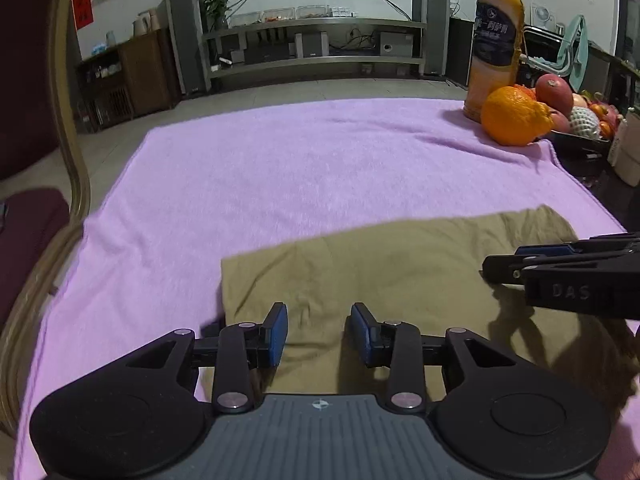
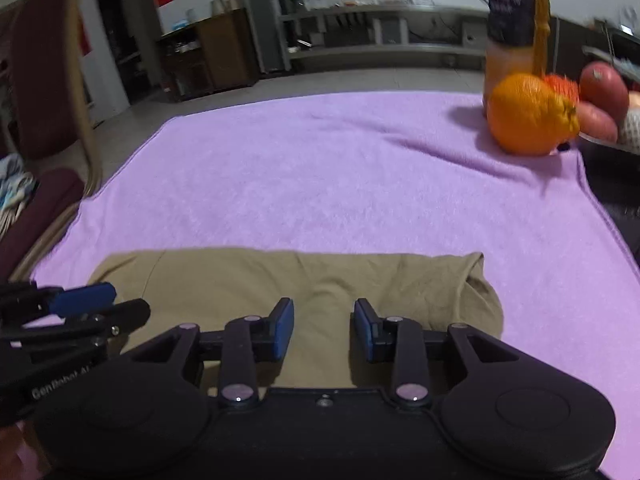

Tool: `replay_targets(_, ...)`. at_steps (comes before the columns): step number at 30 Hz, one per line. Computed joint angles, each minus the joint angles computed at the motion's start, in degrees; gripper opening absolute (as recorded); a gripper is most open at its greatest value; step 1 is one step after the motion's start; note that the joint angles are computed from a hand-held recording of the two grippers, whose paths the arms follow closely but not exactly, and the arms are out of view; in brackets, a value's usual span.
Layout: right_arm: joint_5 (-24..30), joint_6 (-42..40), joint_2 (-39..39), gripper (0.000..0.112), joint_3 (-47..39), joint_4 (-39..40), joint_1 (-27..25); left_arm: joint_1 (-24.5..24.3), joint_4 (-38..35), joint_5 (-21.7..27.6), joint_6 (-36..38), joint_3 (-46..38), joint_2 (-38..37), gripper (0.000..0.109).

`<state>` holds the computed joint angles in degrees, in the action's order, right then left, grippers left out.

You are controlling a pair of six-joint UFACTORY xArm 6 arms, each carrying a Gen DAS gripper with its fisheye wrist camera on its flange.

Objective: Fold clothes

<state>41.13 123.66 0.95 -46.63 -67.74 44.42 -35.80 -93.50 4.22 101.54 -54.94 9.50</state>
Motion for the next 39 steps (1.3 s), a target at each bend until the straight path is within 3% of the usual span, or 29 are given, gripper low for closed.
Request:
replay_targets(3,1.0,-1.9,-3.2,0.033,2.9,4.0,4.0,0.5,-9.6,-0.6,13.4,3.9,-3.4,0.036)
replay_targets(4,2.0,-2.1,-3.9,0.033,3.7,5.2,5.8,0.6,-10.4,-0.8,14.8,5.5,-4.7,0.036)
replay_targets(10,10.2,-0.9,-5.3,0.032,4.0,12.2,16.6,2.4,2.8,1.5,-0.3,13.6,-10.9,0.037)
replay_targets(15,12.6,-2.0,-7.6,0.033,3.5,17.3,19.2,2.0,7.6,0.8,-4.2,17.9,-15.2,0.037)
replay_targets(20,18.4,4.8,-10.6,0.044,3.8,16.0,23.7,4.7,11.7,3.7,-8.8,23.2,-23.5,0.036)
replay_targets(21,19.9,6.4,-11.2,0.044,3.8,15.1,24.8,5.3,11.2,4.5,-8.6,23.7,-24.9,0.037)
replay_targets(23,22.9,7.0,-11.4,0.027,3.3,13.5,26.4,6.2,10.8,5.9,-8.7,24.2,-26.5,0.041)
replay_targets(24,23.5,6.5,-11.2,0.015,3.0,13.0,26.7,6.3,10.7,6.2,-8.8,24.1,-26.6,0.042)
replay_targets(28,21.1,4.4,-9.7,0.014,2.6,12.4,24.3,3.9,7.1,3.5,-6.0,20.4,-22.3,0.041)
replay_targets(31,18.6,3.0,-8.7,0.014,2.4,11.1,21.0,2.2,-2.0,2.2,2.6,14.8,-16.7,0.04)
replay_targets(33,17.8,2.8,-8.0,0.014,2.1,10.5,18.8,0.6,-4.4,-1.2,4.2,10.8,-11.8,0.037)
replay_targets(34,17.0,2.5,-7.5,0.014,2.0,10.5,17.7,0.1,-2.4,-2.8,1.5,9.5,-9.4,0.034)
replay_targets(36,14.1,0.0,-6.4,0.014,2.5,14.1,15.4,0.5,5.8,-3.2,-7.9,9.4,-6.6,0.04)
replay_targets(39,10.2,-0.1,-6.1,0.013,4.6,16.8,13.9,1.4,9.3,-2.7,-9.6,10.7,-6.7,0.05)
